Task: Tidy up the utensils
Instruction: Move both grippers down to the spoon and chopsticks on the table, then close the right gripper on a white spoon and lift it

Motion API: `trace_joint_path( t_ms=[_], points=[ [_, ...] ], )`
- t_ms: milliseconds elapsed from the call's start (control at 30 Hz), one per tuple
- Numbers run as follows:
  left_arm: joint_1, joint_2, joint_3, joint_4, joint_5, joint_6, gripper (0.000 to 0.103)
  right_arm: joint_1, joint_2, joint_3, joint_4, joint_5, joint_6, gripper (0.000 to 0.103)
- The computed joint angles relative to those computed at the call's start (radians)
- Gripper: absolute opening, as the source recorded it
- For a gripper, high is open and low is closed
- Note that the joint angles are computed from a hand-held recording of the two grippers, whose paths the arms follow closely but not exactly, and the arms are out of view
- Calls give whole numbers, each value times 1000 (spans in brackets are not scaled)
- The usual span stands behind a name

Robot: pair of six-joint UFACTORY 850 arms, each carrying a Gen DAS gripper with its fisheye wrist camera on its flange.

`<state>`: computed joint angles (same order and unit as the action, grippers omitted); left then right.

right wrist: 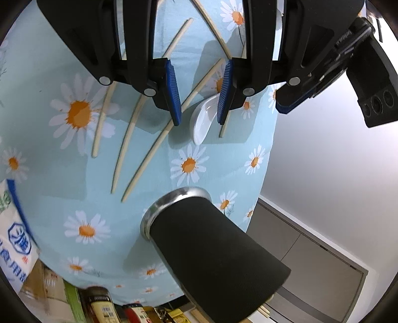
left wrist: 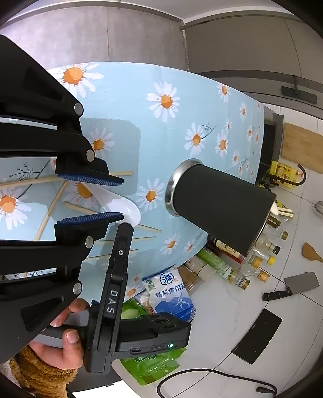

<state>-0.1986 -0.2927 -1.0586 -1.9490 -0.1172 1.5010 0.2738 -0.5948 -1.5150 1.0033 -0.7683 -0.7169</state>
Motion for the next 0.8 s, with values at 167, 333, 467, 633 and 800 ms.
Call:
trace_joint_path(
  t_ms=[167, 333, 467, 633, 800],
  points=[
    [5, 0, 11, 45, -11, -57, 21, 8, -17, -22, -6, 7, 14, 29],
    [11, -3, 15, 63, -27, -82, 21, 22, -36, -40, -42, 14, 50, 22],
    [17, -3, 11, 99, -27, -117, 21, 27, -39, -44, -62, 14, 68, 18],
    [20, -5, 8, 124, -23, -140, 21, 26, -56, -56, -69, -4, 87, 9],
    [23, -7, 6, 143, -24, -161, 21, 15, -70, -64, -34, -33, 84, 6]
  ],
)
